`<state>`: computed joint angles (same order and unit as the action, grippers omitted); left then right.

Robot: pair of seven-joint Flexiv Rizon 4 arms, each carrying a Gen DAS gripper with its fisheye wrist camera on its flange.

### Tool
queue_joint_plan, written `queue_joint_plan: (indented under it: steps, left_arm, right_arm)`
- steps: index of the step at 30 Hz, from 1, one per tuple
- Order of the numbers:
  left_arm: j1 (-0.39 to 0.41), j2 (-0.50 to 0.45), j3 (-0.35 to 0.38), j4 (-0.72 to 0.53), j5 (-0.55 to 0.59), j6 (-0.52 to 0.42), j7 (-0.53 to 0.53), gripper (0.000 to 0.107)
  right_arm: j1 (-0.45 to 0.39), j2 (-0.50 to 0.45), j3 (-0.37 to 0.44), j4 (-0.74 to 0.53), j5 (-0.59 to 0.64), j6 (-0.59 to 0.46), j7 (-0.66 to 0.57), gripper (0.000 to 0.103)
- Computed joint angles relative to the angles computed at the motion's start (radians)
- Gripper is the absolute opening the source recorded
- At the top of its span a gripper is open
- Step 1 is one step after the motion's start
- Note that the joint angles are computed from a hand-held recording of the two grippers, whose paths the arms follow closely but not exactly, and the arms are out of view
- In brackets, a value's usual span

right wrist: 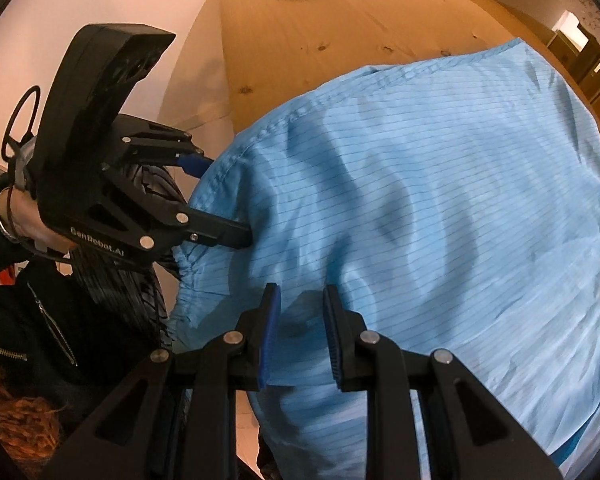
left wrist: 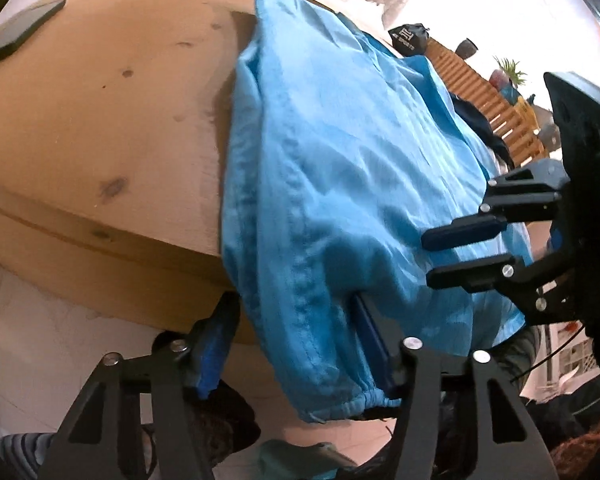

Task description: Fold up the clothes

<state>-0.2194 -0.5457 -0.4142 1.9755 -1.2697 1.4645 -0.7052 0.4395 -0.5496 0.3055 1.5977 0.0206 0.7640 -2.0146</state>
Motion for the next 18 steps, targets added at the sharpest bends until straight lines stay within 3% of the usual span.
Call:
queue_joint_plan:
  steps: [2, 5, 7, 12, 15, 18]
  left_arm:
    - [0.010, 0.003, -0.014, 0.000, -0.019, -0.016, 0.025, 0.035]
    - [-0.003, 0.017, 0.004, 0.006, -0.038, -0.043, 0.050, 0.027]
    - [-0.007, 0.035, -0.002, 0.010, -0.107, -0.049, 0.113, 0.022]
    - [-0.044, 0.102, 0.014, 0.011, -0.347, -0.061, 0.317, 0.016]
    - [-0.069, 0.121, 0.053, 0.014, -0.343, -0.085, 0.332, 0.016]
    - [-0.092, 0.125, 0.094, 0.011, -0.294, -0.112, 0.313, 0.016]
  right_arm:
    - [0.006, -0.007, 0.001, -0.016, 0.001, -0.001, 0.006, 0.022]
    - [-0.008, -0.006, 0.011, -0.024, 0.017, -0.014, -0.016, 0.022]
    - [-0.015, -0.003, 0.008, -0.027, 0.026, -0.015, -0.020, 0.022]
    - [-0.044, -0.010, 0.002, -0.093, 0.065, -0.049, -0.022, 0.022]
    - [-0.042, -0.059, -0.026, -0.232, 0.074, -0.100, 0.043, 0.022]
    - [-0.001, -0.156, -0.083, -0.436, 0.025, -0.123, 0.154, 0.045]
